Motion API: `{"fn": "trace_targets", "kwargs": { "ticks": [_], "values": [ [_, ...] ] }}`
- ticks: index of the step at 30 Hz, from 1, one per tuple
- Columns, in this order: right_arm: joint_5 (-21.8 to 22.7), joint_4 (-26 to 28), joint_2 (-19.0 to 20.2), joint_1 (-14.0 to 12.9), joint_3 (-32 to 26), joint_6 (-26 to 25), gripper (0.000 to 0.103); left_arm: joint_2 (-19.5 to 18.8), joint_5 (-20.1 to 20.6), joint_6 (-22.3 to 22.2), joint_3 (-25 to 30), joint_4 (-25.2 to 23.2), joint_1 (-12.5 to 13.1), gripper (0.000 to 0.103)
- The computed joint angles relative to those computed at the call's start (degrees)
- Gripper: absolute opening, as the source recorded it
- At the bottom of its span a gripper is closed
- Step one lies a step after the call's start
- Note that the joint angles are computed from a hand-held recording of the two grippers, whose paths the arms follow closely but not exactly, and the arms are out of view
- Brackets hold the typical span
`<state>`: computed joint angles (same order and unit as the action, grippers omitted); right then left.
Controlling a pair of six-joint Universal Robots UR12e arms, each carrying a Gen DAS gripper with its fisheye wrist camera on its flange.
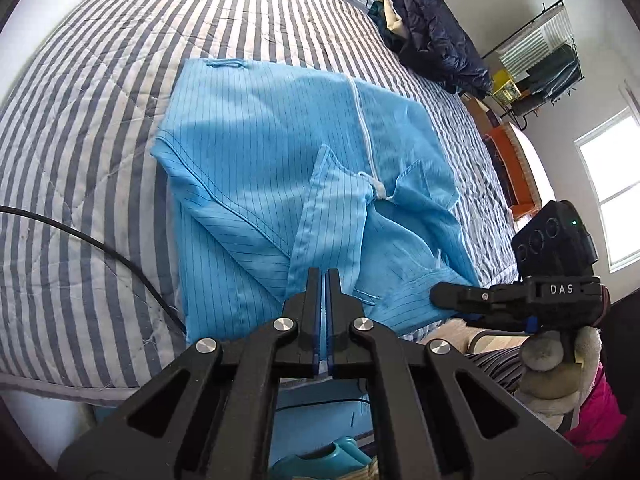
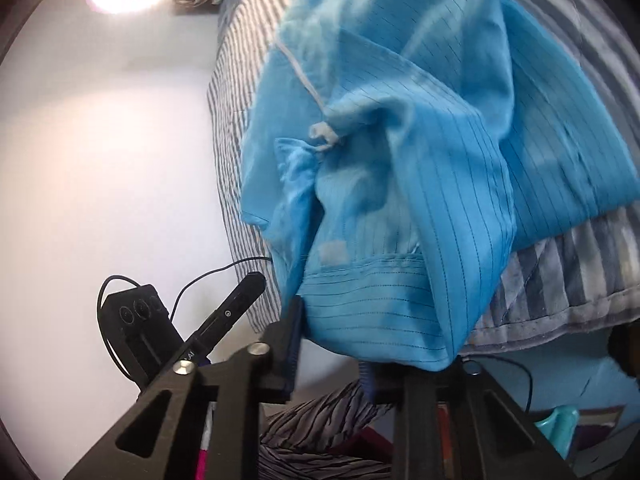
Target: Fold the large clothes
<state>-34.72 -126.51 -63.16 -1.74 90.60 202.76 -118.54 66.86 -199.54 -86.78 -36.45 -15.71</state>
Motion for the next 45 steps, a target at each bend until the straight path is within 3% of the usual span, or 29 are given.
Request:
{"fn": "trace_targets", "kwargs": {
  "ticks": [2,4,7,10,12,14,15,19,22,25,28,33,34,35,37,39,40,41,42,43,45],
  "values": [
    [0.5,-2.0,0.0,0.0,-0.4,0.4,0.009,0.3,0.0,-0.4,-0.4,0.8,0.2,0.0],
    [0.0,-6.3,-0.1,0.1,-0.5,-2.2,0.004,0.5,-0.5,-1.5,-0.9,2.0,0.4,0.0],
    [-8.4,-9.7,-1.0,1.5,-0.6,-14.5,0.003,0.6,-2.0,-1.9,-1.4,2.0,0.7,0.0],
    [-6.6,-2.7,0.4,1.4,-1.3,-18.8,0.003,0.5,-1.4,-1.3,-1.2,0.6,0.5,0.0],
    [-8.1,-1.8,0.7,1.3,-1.1,-18.2,0.011,0.2,-2.2,-1.4,-0.9,0.0,0.5,0.0],
    [-5.7,-0.8,0.7,0.5,-0.6,-16.5,0.033,0.2,-1.3,0.2,-0.5,-0.4,0.1,0.0],
    [-5.0,-0.2,0.4,0.2,-0.4,-16.1,0.035,0.2,-0.7,1.2,-0.4,-0.3,-0.1,0.0],
    [-4.8,11.0,-2.1,-0.8,-1.3,-25.8,0.036,-0.6,-1.1,3.2,1.4,0.5,-0.7,0.0],
    [-8.8,8.3,-5.0,-1.8,0.1,-30.9,0.032,-2.4,-1.4,5.8,4.6,-0.3,-1.7,0.0],
    [-13.7,0.6,-5.7,-1.9,0.2,-28.6,0.029,-4.9,0.8,10.1,9.1,-3.6,-3.3,0.0],
    [-21.7,-7.2,-4.8,-1.2,-0.7,-26.3,0.029,-7.5,3.0,10.8,12.8,-7.1,-4.3,0.0],
    [-21.9,-6.1,-2.1,-2.5,-3.3,-24.2,0.029,-10.9,5.8,13.9,16.2,-12.6,-5.4,0.0],
    [-23.4,-6.6,-1.3,-1.7,-4.1,-23.7,0.029,-11.3,6.4,14.9,16.4,-13.6,-5.6,0.0],
    [-25.5,-6.9,-1.1,-1.6,-4.2,-24.2,0.029,-11.2,6.4,15.4,15.9,-13.0,-5.7,0.0],
    [-24.8,-7.2,-0.5,-2.1,-4.4,-23.6,0.03,-10.5,5.1,15.2,14.8,-11.9,-5.2,0.0],
    [-23.9,-8.7,-0.4,-2.9,-3.9,-21.9,0.041,-9.2,4.7,14.5,13.2,-9.3,-4.6,0.0],
    [-24.3,-9.6,-0.2,-3.0,-3.7,-21.4,0.052,-8.0,4.5,13.5,11.7,-6.9,-4.1,0.0],
    [-24.5,-9.6,-0.2,-3.2,-3.6,-20.9,0.055,-7.0,4.5,12.9,10.6,-5.3,-3.6,0.004],
    [-23.7,-9.3,0.1,-3.5,-3.7,-20.4,0.054,-5.8,4.7,12.0,9.0,-3.1,-3.0,0.016],
    [-22.2,-8.9,0.4,-3.9,-3.9,-19.6,0.054,-4.7,5.4,10.7,7.4,-0.8,-2.5,0.04],
    [-20.1,-8.0,1.0,-4.5,-4.2,-18.7,0.054,-2.4,7.2,6.1,3.4,4.9,-1.0,0.062]
  ]
}}
